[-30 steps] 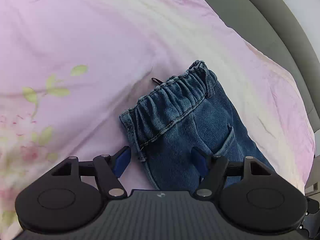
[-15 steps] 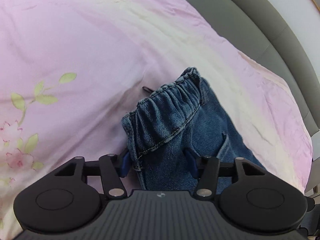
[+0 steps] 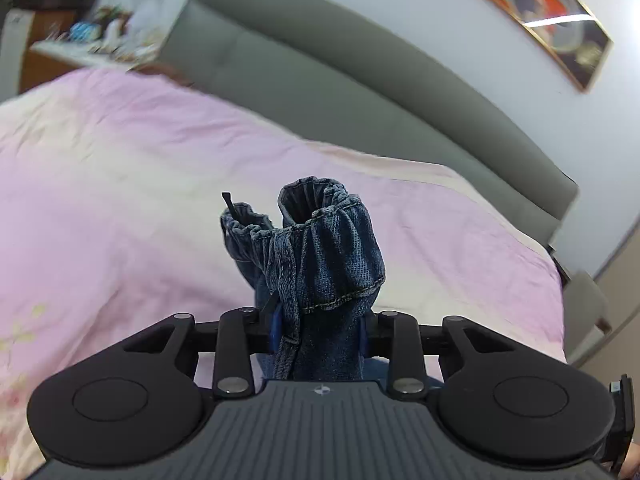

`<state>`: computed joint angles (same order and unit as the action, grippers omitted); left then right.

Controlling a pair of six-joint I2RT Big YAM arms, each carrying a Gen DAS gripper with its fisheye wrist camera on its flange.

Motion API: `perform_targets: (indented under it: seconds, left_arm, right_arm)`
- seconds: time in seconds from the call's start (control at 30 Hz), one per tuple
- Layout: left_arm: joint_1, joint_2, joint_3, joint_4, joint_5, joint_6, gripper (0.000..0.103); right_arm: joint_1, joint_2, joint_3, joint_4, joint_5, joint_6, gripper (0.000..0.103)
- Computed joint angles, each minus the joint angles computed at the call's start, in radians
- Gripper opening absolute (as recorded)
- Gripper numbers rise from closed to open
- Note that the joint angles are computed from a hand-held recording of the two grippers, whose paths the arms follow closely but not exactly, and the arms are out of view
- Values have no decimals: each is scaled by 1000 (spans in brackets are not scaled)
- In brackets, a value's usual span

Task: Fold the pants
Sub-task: 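Grasp the elastic waistband with the left gripper and lift it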

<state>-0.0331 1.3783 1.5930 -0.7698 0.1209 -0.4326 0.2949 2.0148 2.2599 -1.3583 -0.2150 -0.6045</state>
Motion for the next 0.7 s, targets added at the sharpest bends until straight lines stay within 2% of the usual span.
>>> perform_targets:
  seconds: [0.13,0.27,0.37,0.53,0.7]
  left_arm:
    - [-136,44,118,-44,-93,109,37]
    - [-281,111,210,-67,-184,236,36]
    - [-371,169,265,-83,-237,298,36]
    - [-480,284,333,-99,-247,372,36]
    - [-573,422,420,-179,-231,451,36]
  right_arm:
    - [-34,-111,-156,72,32,85,70]
    - [-87,-205,-304,140,-1,212,69]
    - [-116,-266,-408,197,-25,292,69]
    - [-173,-315,-505,248,-78,365,67]
    - [-212,-337,-560,274,-125,379,63]
